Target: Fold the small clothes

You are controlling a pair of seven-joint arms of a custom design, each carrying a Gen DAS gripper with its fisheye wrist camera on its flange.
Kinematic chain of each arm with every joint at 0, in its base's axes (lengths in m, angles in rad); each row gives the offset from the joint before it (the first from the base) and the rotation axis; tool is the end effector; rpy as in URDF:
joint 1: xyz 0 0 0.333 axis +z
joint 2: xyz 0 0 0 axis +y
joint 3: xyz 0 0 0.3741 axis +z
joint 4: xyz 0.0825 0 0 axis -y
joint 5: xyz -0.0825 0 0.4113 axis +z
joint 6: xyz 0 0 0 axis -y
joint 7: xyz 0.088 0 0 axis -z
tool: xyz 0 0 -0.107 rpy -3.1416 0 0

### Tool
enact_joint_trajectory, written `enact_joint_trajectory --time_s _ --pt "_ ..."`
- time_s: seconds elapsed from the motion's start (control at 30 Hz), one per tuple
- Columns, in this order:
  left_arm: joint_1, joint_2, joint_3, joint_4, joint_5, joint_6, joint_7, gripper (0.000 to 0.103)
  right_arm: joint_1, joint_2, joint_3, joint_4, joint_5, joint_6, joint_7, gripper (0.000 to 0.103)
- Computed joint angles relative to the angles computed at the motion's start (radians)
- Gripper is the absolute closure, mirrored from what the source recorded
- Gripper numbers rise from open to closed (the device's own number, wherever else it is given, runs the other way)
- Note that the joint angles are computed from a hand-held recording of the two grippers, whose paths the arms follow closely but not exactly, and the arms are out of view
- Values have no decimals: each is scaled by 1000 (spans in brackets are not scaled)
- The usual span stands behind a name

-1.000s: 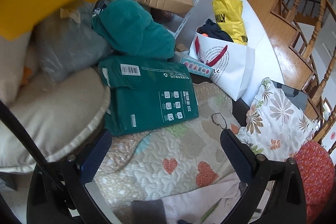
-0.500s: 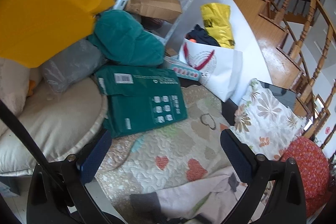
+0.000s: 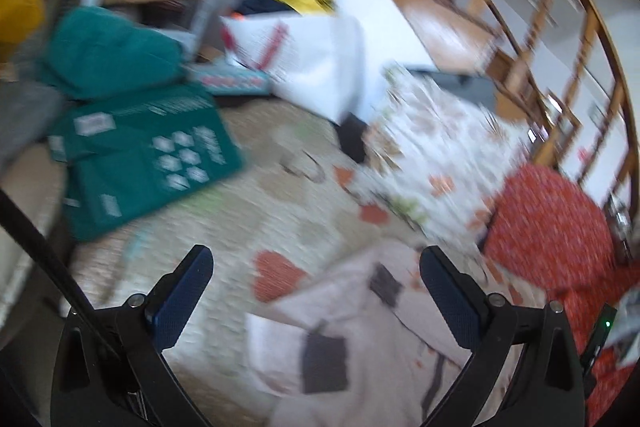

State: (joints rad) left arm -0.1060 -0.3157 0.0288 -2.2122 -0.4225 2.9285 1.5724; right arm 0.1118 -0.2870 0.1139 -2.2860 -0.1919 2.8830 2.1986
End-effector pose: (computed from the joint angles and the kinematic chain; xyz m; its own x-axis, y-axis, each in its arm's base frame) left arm 0.5143 -0.0114 0.6758 0.0587 -0.9166 0.3954 -0.5163 -0.3668 -0.7739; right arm 0.5032 0.1338 0.6172 -0.0971 -0.9567 -0.2746 -0.6301 0.2726 -0.7271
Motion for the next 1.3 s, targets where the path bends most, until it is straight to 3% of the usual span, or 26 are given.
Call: enact_joint_trajectory --time_s 0.03,0.13,0.27,0.33,0.43,0.53,0.63,0.67,0.77,0.87,0.93,1.0,1.03,1.13,1.3 --pt "-20 15 7 11 -11 -14 19 0 -8 -29 -16 -37 22 -16 -15 103" --pt "-15 72 -26 34 0 6 14 0 76 -60 -91 -90 128 -38 -124 98" --pt "78 147 -104 66 151 2 -128 0 249 -3 -151 -63 327 -40 -370 98" --pt "121 169 -128 72 252 11 -198 0 356 77 -183 3 488 -45 -526 94" --pt "198 180 -161 61 458 35 -343 0 444 198 -179 114 709 -58 -728 80" --pt "246 182 -166 25 582 101 -440 0 454 310 -132 225 862 -102 -844 71" --pt "266 199 -154 9 633 117 -475 0 434 412 -88 333 836 -143 -795 70" --pt "237 207 -125 18 578 94 -428 0 430 446 -82 367 792 -156 -755 70" --pt "120 221 -23 24 231 95 -172 0 441 524 -92 444 606 -191 -607 70" --pt "111 230 -15 36 86 73 -71 0 437 546 -78 467 517 -187 -547 62" --pt "108 236 -12 49 -15 48 -9 0 443 553 -76 486 430 -213 -507 62" --pt "112 242 -17 60 -98 25 37 0 436 549 -59 491 380 -226 -490 78" --pt "119 243 -24 63 -113 18 39 0 424 537 -43 479 382 -218 -492 96" --pt "144 242 -48 58 -78 24 1 0 400 513 -3 466 363 -173 -473 97" --pt "174 238 -75 42 66 33 -110 0 321 438 50 436 481 -57 -480 97"
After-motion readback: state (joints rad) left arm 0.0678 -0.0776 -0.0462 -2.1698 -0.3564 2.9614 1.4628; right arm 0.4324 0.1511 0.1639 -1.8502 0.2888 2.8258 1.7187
